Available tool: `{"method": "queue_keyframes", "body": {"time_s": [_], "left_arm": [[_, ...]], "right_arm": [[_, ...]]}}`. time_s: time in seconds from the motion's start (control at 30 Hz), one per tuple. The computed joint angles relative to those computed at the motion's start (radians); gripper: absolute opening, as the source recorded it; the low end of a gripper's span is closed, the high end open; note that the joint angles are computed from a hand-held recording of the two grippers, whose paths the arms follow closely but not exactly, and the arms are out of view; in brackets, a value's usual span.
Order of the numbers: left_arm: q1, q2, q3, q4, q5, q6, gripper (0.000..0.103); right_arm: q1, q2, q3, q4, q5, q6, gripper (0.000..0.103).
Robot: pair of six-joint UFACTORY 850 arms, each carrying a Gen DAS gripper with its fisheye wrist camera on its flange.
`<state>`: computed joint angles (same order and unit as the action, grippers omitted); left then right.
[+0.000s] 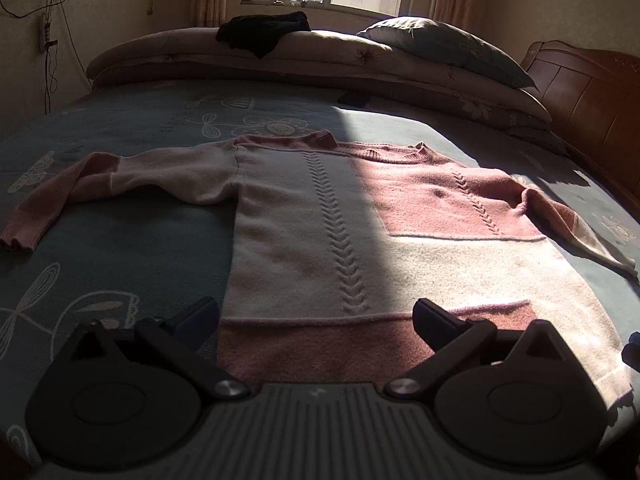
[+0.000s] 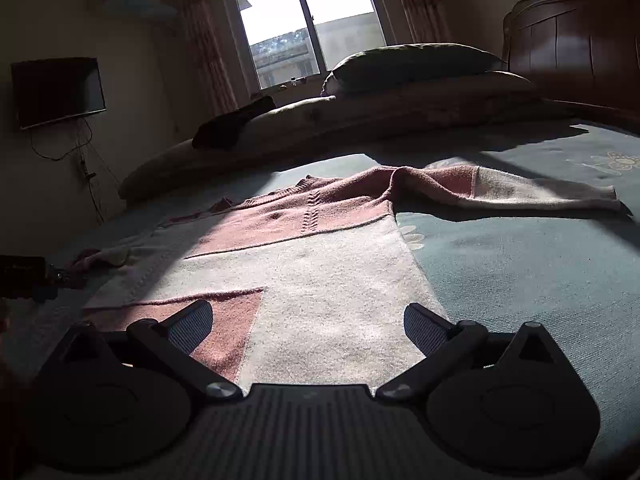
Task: Fold clothes
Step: 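Move the left gripper to the pink sleeve cuff and close on it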
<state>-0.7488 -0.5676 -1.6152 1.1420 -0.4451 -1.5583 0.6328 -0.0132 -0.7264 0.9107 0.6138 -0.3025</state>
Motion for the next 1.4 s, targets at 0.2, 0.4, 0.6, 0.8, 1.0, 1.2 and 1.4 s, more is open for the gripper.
{"method": "queue_keyframes", "body": {"time_s": [0.2,0.4,0.6,0.8,1.0,1.2,1.4], "left_arm": [[0.036,-0.040,-0.034,0.124,-0.405,0.108,0.048],[0.105,-0.029,0.020,0.182,-0.467,0.130,0.047],[0.160,-0.044,-0.014,0.166,-0.415,0.287,0.044],[0.223,-0.007,-0.036,0.179,-0.286,0.461,0.044],[0.262,-0.018,-0.009,0.081,-0.145,0.694,0.045],[0.286,-0.047,0.001,0.003,-0.064,0.753,0.045],[0.317,-0.054,-0.033,-0.211,-0.022,0.867,0.042]], "right_arm": [[0.011,-0.006,-0.001,0.011,0.035,-0.001,0.103],[0.021,-0.038,-0.037,0.061,0.038,-0.070,0.103],[0.032,-0.059,-0.106,0.137,0.011,-0.203,0.103],[0.021,-0.123,-0.258,0.272,-0.091,-0.417,0.103],[0.018,-0.229,-0.437,0.294,-0.200,-0.534,0.103],[0.025,-0.317,-0.568,0.347,-0.251,-0.661,0.103],[0.027,-0.378,-0.641,0.513,-0.277,-0.833,0.103]]}}
